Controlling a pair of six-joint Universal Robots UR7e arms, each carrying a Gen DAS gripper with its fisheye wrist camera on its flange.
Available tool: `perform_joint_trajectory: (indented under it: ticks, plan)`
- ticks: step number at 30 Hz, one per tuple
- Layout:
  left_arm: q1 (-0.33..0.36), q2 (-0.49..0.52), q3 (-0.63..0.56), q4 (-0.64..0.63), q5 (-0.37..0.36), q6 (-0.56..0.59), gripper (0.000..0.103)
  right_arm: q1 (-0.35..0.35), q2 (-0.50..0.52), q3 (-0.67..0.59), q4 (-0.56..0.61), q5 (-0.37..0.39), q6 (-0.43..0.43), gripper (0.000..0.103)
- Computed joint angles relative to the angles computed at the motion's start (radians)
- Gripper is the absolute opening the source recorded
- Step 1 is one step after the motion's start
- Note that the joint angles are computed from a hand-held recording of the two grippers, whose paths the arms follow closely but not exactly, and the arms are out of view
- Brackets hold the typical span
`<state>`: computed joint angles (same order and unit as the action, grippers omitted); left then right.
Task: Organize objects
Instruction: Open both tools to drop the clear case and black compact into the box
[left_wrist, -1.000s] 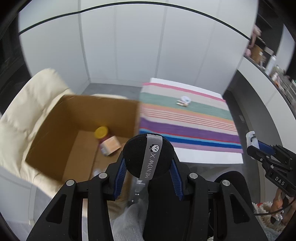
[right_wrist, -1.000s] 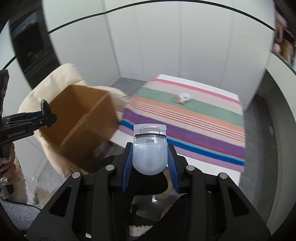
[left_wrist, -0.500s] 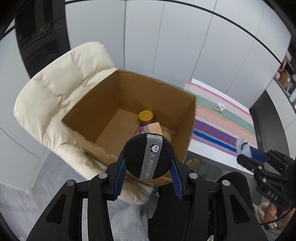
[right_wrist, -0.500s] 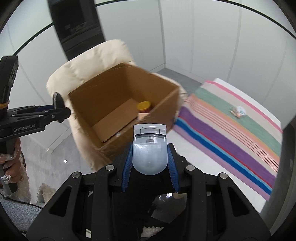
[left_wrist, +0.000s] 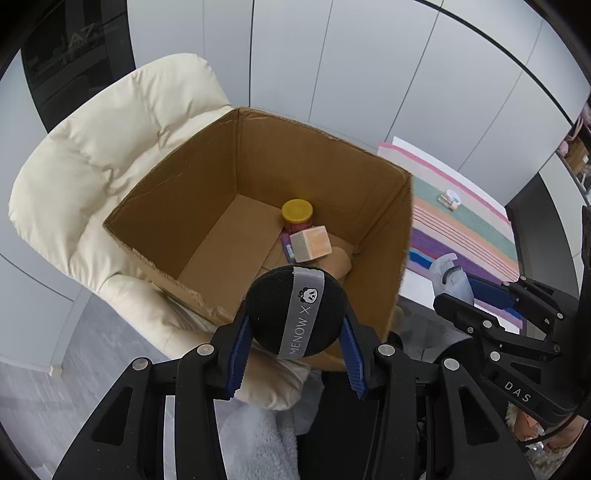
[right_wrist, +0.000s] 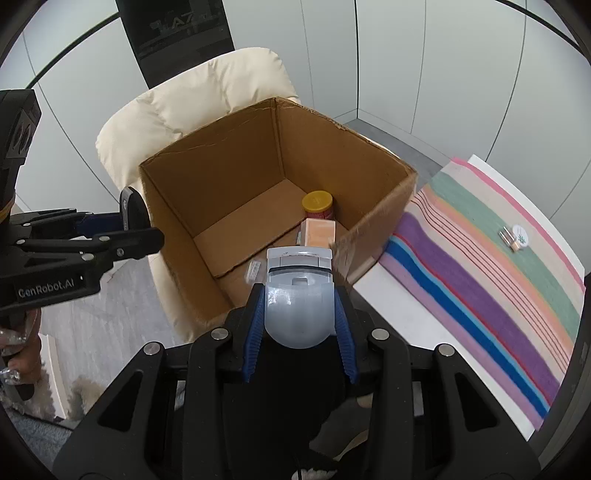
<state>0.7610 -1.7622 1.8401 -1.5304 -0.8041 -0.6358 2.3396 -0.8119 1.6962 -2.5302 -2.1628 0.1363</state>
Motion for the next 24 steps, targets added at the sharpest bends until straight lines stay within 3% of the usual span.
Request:
perform_joint_trajectory:
  ticks: [14,21,23,24]
  plan:
    - [0.12,0.114,-0.08,-0.144,0.083,0.109,0.046,-0.04,0.179,-0.224,0.026,0.027,-0.156,0.038]
    - [0.158,0.13,-0.09,-0.18,0.07,0.146,0.049,-0.047,0.231,-0.29,0.042,0.029,-0.177,0.038]
    - [0.164,0.137,-0.104,-0.159,0.049,0.146,0.058,-0.047,0.237,-0.295,0.033,0.028,-0.178,0.057]
    - [0.163,0.139,-0.111,-0.14,0.046,0.127,0.068,-0.044,0.239,-0.297,0.032,0.014,-0.175,0.089]
